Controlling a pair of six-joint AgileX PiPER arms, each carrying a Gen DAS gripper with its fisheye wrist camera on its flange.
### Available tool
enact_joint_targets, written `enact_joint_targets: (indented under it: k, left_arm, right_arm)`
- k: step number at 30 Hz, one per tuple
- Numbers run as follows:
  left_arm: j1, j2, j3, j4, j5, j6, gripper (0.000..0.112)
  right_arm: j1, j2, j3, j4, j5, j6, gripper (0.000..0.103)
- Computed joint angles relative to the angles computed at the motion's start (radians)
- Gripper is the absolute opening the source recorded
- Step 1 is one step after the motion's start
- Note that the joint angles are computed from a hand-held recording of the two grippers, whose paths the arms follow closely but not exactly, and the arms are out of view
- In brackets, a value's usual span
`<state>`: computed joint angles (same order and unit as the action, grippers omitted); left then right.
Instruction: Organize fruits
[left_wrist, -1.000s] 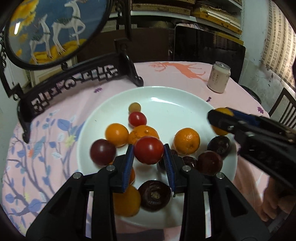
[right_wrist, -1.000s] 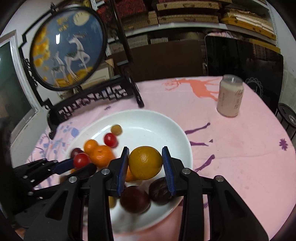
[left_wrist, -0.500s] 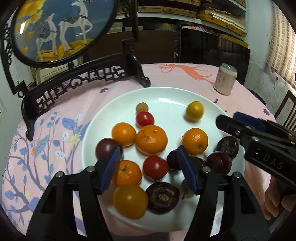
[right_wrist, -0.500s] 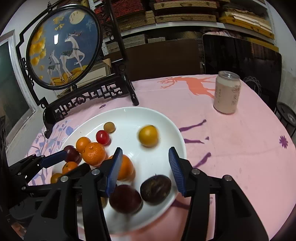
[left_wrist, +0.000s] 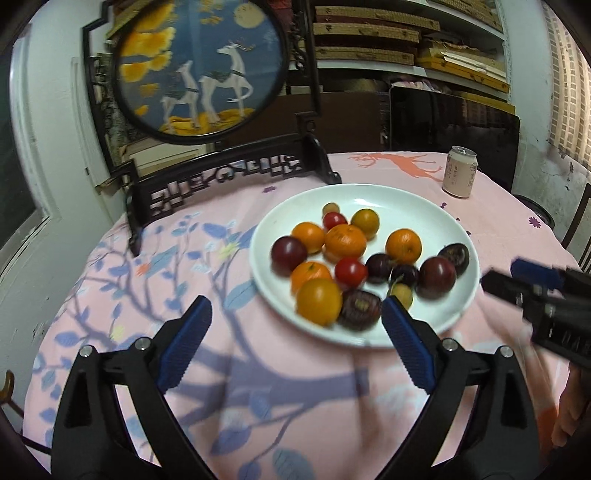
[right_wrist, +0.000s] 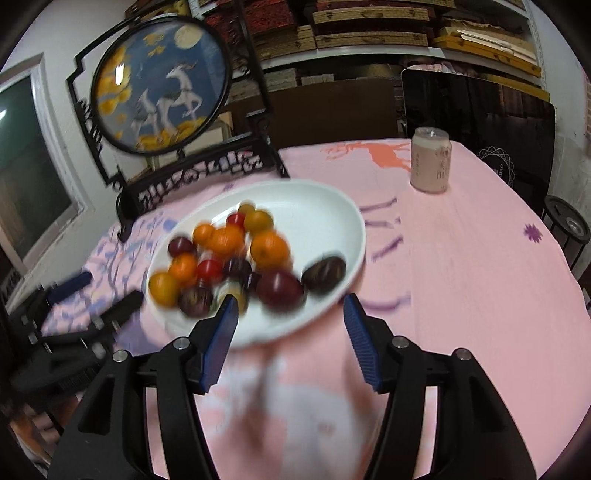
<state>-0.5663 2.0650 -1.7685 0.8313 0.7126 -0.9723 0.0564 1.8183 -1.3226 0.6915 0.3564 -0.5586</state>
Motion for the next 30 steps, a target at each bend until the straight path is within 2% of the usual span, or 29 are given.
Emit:
enact_joint_targets:
  k: [1,3,6,11,18,30]
  left_arm:
    - [-0.006,-0.029,0.049,0.037,-0.008,-0.052,0.101]
    - [-0.014,-0.076,0.133,0.096,-0.026,-0.139,0.101]
    - [-0.010,-0.114,0.199,0.087,-0.050,-0.146,0.101]
    - [0.001,-0.113,0.190,0.010,-0.055,-0.082,0.101]
    - [-0.018,-0.109,0.181,0.012,-0.042,-0.052,0.101]
    - [-0.019,-0.121,0.193,0.022,-0.052,-0.061,0.101]
  right_arm:
    - [0.003,-0.013,0.028,0.019,-0.007,-0.023,0.060]
    - [0.010,-0.048,0.104,0.082,-0.022,-0.091,0.069]
    - [0.025,-0.081,0.165,0.115,-0.046,-0.122,0.070]
    - [0.042,-0.112,0.204,0.142,-0.098,-0.147,0.070]
    - [0.041,-0.085,0.171,0.047,-0.041,-0.057,0.070]
    - [0.045,-0.090,0.176,0.055,-0.028,-0.077,0.070]
